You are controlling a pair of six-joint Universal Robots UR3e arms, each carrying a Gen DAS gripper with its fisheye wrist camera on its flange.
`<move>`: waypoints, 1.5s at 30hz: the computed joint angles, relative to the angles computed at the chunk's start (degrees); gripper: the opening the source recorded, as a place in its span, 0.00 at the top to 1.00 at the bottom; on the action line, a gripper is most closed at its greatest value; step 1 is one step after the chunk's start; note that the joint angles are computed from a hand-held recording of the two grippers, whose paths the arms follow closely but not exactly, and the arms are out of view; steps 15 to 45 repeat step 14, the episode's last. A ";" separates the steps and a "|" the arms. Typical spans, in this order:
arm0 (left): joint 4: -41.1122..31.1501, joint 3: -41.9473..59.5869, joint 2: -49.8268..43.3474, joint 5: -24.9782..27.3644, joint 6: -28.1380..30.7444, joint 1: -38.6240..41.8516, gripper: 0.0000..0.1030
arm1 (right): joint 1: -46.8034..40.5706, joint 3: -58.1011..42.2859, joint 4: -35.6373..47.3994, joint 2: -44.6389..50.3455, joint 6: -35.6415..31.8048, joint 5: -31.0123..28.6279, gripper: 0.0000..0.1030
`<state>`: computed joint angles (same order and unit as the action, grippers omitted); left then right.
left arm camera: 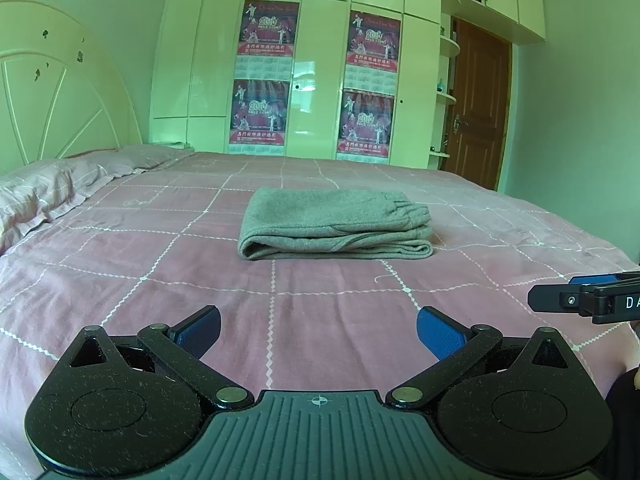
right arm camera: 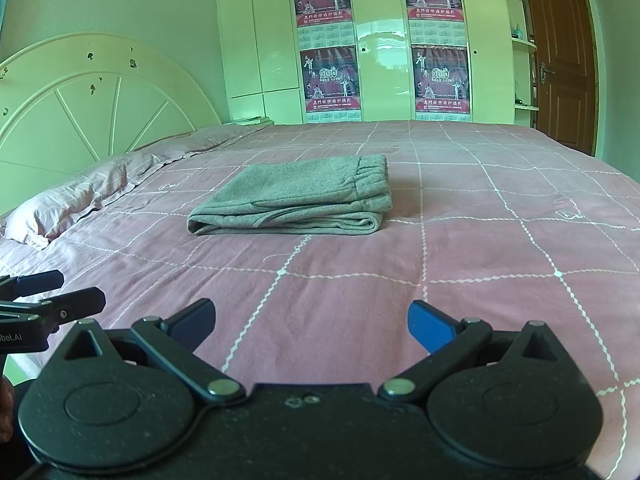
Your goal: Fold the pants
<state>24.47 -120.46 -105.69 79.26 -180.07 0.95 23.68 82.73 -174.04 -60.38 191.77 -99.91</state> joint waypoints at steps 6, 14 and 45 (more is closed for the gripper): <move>1.86 -0.85 -0.13 -2.01 -0.57 0.95 0.00 | 0.10 -0.17 0.14 0.08 0.08 -0.13 0.06; 5.89 -1.88 -0.57 -2.83 -1.37 1.73 0.00 | -0.20 0.20 -0.14 -0.09 -0.43 0.47 0.06; 5.89 -1.88 -0.57 -2.83 -1.37 1.73 0.00 | -0.20 0.20 -0.14 -0.09 -0.43 0.47 0.06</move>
